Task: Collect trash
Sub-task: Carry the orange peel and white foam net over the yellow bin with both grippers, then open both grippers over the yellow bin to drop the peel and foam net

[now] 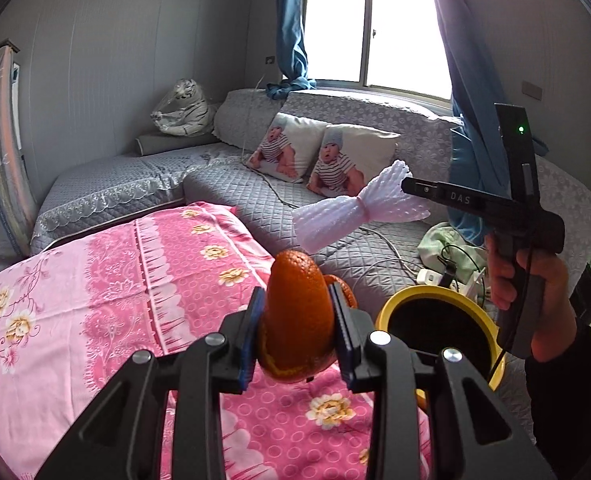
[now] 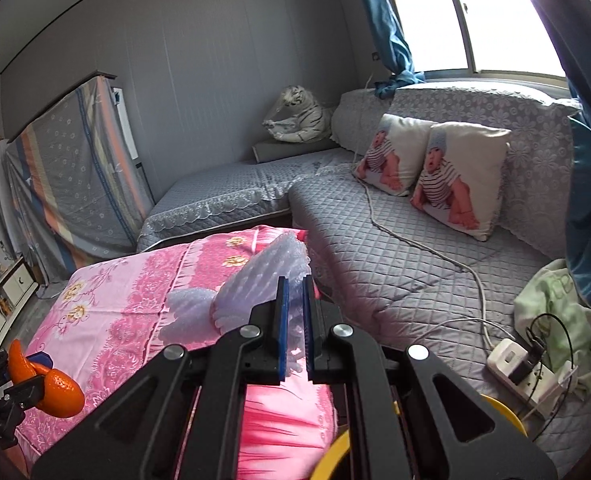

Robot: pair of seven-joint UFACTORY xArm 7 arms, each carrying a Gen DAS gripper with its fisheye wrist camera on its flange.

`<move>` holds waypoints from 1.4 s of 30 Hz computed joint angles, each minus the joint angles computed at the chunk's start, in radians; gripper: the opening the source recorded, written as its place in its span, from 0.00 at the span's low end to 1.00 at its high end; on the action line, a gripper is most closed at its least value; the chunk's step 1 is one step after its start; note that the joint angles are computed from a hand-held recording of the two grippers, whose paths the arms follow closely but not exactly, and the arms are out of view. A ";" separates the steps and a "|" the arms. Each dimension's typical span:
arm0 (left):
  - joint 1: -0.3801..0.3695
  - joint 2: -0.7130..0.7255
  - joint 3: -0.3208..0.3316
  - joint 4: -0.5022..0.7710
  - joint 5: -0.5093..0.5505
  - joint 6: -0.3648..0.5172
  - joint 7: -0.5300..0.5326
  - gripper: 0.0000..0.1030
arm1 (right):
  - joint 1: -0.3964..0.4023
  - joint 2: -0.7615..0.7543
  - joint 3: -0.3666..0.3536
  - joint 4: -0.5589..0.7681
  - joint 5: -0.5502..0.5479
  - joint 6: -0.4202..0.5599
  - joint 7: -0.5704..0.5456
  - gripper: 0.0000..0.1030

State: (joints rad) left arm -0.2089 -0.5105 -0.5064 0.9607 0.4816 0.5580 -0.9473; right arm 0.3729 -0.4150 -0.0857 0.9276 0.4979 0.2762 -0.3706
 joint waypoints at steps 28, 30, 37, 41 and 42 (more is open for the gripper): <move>-0.274 0.609 0.060 0.433 0.295 -0.024 -0.111 0.29 | -0.399 -0.182 -0.002 -0.327 -0.351 -0.130 0.275 0.06; -0.298 0.636 0.081 0.449 0.279 -0.029 -0.105 0.30 | -0.424 -0.179 0.011 -0.341 -0.377 -0.137 0.290 0.06; -0.365 0.689 0.162 0.463 0.212 -0.050 -0.070 0.30 | -0.440 -0.168 0.026 -0.374 -0.433 -0.124 0.320 0.06; -0.394 0.727 0.196 0.478 0.132 -0.055 -0.021 0.30 | -0.451 -0.158 0.043 -0.381 -0.453 -0.115 0.337 0.06; -0.400 0.735 0.204 0.481 0.109 -0.056 -0.006 0.30 | -0.464 -0.155 0.057 -0.381 -0.465 -0.111 0.344 0.06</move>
State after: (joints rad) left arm -0.6085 0.2244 -0.3029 1.4419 0.5907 0.5023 -0.9533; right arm -0.0909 -0.5695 -0.0291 0.5462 0.0329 0.1649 -0.0267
